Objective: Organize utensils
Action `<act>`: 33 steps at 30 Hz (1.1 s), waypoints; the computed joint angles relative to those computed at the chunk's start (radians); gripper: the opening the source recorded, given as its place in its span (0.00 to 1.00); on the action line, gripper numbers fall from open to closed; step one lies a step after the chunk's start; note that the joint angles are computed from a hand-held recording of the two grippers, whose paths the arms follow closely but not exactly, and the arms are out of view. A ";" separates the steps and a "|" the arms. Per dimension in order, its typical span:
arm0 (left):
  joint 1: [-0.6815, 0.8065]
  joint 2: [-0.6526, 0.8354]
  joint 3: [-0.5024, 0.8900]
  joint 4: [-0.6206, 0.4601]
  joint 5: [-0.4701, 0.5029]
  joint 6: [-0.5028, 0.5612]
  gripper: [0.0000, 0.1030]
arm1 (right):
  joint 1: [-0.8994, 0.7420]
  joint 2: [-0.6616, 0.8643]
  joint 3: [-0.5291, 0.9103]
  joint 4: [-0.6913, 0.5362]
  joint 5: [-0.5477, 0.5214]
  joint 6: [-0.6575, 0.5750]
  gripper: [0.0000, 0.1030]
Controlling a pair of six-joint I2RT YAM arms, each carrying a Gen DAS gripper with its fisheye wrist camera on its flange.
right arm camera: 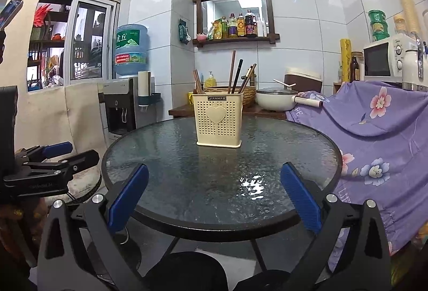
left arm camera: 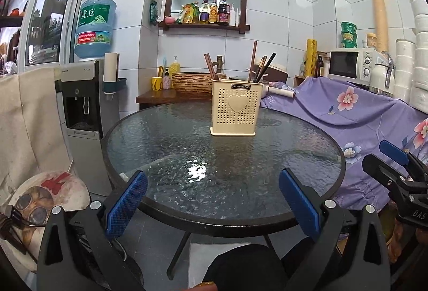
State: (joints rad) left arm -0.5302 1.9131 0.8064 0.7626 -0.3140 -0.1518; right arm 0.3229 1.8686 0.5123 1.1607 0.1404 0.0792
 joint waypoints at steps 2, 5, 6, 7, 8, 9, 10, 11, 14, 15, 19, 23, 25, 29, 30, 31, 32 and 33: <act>-0.004 0.001 0.000 -0.001 -0.005 0.004 0.94 | -0.001 -0.002 -0.002 0.001 0.001 0.000 0.94; -0.005 0.000 -0.007 0.008 -0.005 0.002 0.94 | -0.003 -0.003 0.000 -0.007 -0.001 0.002 0.94; -0.005 -0.001 -0.008 0.010 -0.002 0.000 0.94 | -0.004 -0.004 -0.001 -0.004 0.000 0.002 0.94; -0.005 -0.002 -0.009 0.011 0.000 -0.002 0.94 | -0.003 -0.006 -0.002 -0.007 0.002 0.002 0.94; -0.005 -0.003 -0.011 0.013 0.000 -0.002 0.94 | -0.003 -0.008 0.000 -0.011 0.004 0.002 0.94; -0.005 -0.004 -0.012 0.015 0.000 0.000 0.94 | -0.003 -0.009 0.001 -0.015 0.005 0.003 0.94; -0.006 -0.005 -0.013 0.016 -0.001 0.003 0.94 | -0.004 -0.009 0.001 -0.014 0.005 0.005 0.94; -0.007 -0.006 -0.012 0.015 -0.001 0.004 0.94 | -0.004 -0.009 0.000 -0.013 0.005 0.006 0.94; -0.005 -0.008 -0.015 0.014 0.003 0.004 0.94 | -0.004 -0.010 0.000 -0.017 0.003 0.007 0.94; -0.005 -0.009 -0.016 0.015 0.003 0.004 0.94 | -0.005 -0.011 0.000 -0.018 0.003 0.005 0.94; -0.002 -0.013 -0.020 0.017 0.005 0.000 0.94 | -0.003 -0.013 0.002 -0.021 0.001 0.002 0.94; -0.003 -0.015 -0.020 0.017 0.003 -0.002 0.94 | -0.008 -0.013 -0.001 -0.019 -0.002 0.004 0.94; -0.004 -0.016 -0.019 0.014 0.003 -0.003 0.94 | -0.007 -0.014 -0.002 -0.019 0.000 0.002 0.94; -0.002 -0.015 -0.017 0.008 0.006 -0.007 0.94 | -0.004 -0.013 -0.002 -0.015 0.005 0.004 0.94; -0.003 -0.015 -0.017 0.008 0.005 -0.007 0.94 | -0.004 -0.013 -0.003 -0.015 0.006 0.004 0.94; -0.003 -0.015 -0.017 0.008 0.004 -0.007 0.94 | -0.004 -0.012 -0.003 -0.016 0.006 0.005 0.94; -0.003 -0.015 -0.017 0.009 0.004 -0.006 0.94 | -0.004 -0.012 -0.003 -0.016 0.006 0.005 0.94; -0.002 -0.015 -0.017 0.010 0.006 -0.007 0.94 | -0.005 -0.011 -0.004 -0.015 0.005 0.005 0.94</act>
State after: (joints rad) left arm -0.5325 1.8983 0.7893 0.7724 -0.3082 -0.1588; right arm 0.3182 1.8572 0.5088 1.1459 0.1457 0.0843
